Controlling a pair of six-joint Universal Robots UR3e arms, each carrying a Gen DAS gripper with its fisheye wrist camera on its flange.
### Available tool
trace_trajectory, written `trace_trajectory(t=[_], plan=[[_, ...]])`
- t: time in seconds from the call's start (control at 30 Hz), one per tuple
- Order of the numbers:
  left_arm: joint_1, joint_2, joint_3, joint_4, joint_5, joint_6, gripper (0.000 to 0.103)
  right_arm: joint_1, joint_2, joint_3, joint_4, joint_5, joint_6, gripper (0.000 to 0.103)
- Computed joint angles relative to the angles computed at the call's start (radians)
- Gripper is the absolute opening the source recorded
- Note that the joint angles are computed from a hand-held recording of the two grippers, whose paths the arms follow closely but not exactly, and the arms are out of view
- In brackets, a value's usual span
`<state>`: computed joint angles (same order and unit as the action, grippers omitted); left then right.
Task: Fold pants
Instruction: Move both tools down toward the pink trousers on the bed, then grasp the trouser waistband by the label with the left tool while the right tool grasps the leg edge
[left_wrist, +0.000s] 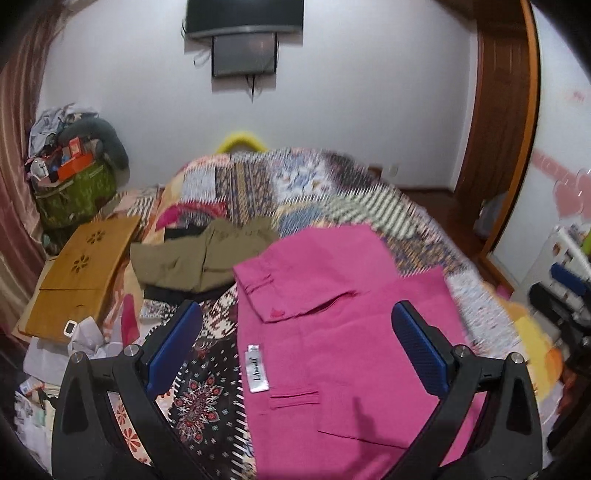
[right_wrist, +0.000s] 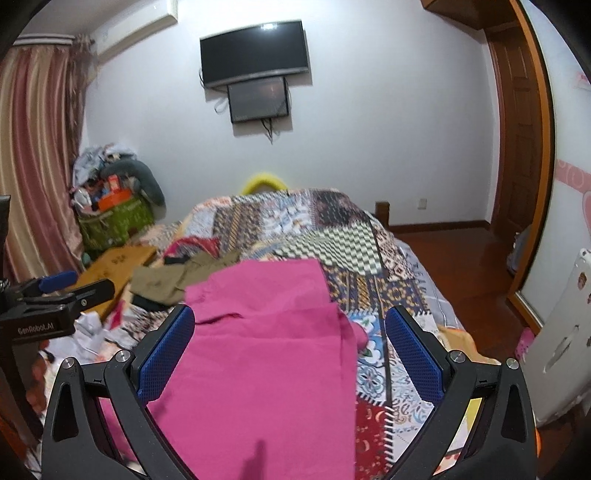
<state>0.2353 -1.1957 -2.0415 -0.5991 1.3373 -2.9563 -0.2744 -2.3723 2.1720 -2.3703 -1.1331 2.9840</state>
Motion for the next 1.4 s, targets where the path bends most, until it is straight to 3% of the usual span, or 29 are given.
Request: trace_trajectory(t=[0.1, 0.37, 0.67, 0.73, 0.8, 0.9, 1.1, 1.17, 1.33, 1.4], plan=[[-0.027, -0.117, 0.034, 0.018, 0.042, 0.009, 0.103, -0.016, 0.035, 0.002, 0.015, -0.005, -0.040, 0.103], [-0.012, -0.323, 0.074, 0.033, 0.034, 0.029, 0.103, -0.057, 0.210, -0.011, 0.022, -0.016, -0.121, 0.103], [0.009, -0.495, 0.226, -0.072, 0.026, 0.046, 0.103, -0.068, 0.420, -0.073, 0.016, 0.001, -0.143, 0.102], [0.020, -0.525, 0.257, -0.091, 0.014, 0.047, 0.093, -0.062, 0.467, -0.094, 0.003, 0.000, -0.148, 0.102], [0.017, -0.559, 0.298, -0.128, 0.028, 0.059, 0.077, -0.056, 0.512, -0.114, -0.010, -0.001, -0.155, 0.098], [0.031, -0.578, 0.323, -0.177, -0.007, 0.081, 0.069, -0.055, 0.570, -0.143, -0.009, 0.004, -0.172, 0.092], [0.071, -0.569, 0.372, -0.330, -0.115, 0.127, 0.040, -0.065, 0.644, -0.187, 0.023, 0.043, -0.205, 0.071], [0.078, -0.569, 0.388, -0.372, -0.134, 0.139, 0.038, -0.075, 0.663, -0.203, 0.070, 0.079, -0.227, 0.059], [0.087, -0.599, 0.421, -0.416, -0.148, 0.135, 0.038, -0.093, 0.675, -0.188, 0.096, 0.136, -0.235, 0.048], [0.089, -0.598, 0.413, -0.399, -0.157, 0.142, 0.032, -0.099, 0.683, -0.192, 0.103, 0.153, -0.241, 0.041]])
